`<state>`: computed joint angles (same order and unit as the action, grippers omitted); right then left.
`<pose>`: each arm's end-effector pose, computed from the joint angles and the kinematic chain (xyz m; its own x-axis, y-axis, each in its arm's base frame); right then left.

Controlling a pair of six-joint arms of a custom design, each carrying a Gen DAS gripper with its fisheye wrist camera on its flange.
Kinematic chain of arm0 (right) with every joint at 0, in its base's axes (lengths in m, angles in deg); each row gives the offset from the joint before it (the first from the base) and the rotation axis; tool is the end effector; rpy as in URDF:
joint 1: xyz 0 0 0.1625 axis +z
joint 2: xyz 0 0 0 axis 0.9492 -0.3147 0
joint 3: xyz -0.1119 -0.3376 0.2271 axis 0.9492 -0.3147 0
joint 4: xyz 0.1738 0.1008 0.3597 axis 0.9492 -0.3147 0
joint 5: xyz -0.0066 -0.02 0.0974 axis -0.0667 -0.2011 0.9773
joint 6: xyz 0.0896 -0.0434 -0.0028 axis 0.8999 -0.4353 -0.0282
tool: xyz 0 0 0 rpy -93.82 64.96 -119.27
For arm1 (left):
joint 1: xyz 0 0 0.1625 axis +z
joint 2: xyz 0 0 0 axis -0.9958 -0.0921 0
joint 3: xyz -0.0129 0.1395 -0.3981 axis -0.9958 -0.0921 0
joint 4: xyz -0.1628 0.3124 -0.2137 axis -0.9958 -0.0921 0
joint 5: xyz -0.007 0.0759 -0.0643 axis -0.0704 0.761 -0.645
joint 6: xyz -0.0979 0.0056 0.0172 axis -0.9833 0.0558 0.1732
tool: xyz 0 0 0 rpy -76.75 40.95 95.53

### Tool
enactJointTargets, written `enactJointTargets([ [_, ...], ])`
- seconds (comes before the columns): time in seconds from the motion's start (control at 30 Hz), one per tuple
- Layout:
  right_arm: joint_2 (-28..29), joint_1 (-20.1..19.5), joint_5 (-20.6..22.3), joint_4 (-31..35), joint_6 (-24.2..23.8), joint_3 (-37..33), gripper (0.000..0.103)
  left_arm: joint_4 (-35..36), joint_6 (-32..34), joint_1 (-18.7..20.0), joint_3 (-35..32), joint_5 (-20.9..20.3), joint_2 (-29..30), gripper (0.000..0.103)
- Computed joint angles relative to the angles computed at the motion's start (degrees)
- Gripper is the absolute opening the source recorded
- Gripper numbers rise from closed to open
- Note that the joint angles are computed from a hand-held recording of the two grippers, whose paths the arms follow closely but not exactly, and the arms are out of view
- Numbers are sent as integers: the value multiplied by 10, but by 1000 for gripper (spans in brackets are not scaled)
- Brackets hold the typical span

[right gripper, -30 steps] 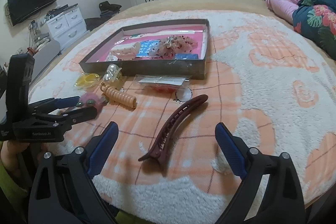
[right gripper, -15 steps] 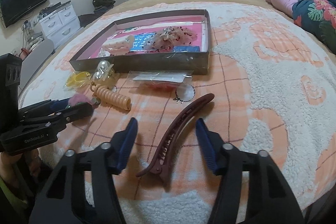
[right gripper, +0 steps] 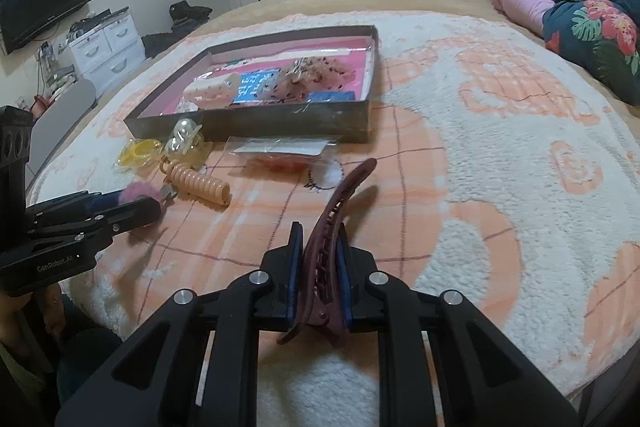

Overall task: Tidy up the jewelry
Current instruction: 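Grasp the pink pompom clip with the left tool while the right grasps the maroon clip, then carry the pompom clip and maroon clip into the tray box, open both tools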

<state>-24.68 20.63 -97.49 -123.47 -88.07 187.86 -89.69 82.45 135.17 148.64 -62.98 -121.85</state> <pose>0.1317 -0.6093 0.2024 -0.7755 -0.3535 0.5232 -0.5852 0.7135 -0.3853 -0.2173 -0.5733 0.1222 -0.8120 0.2093 -0.5448 0.4953 0.7410 -0.4535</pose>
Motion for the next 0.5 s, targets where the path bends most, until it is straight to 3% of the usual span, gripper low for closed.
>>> enactJointTargets([
  [0.5,-34,3,31,-18,-22,26,14,-54,7,-11,21,7,-16,29],
])
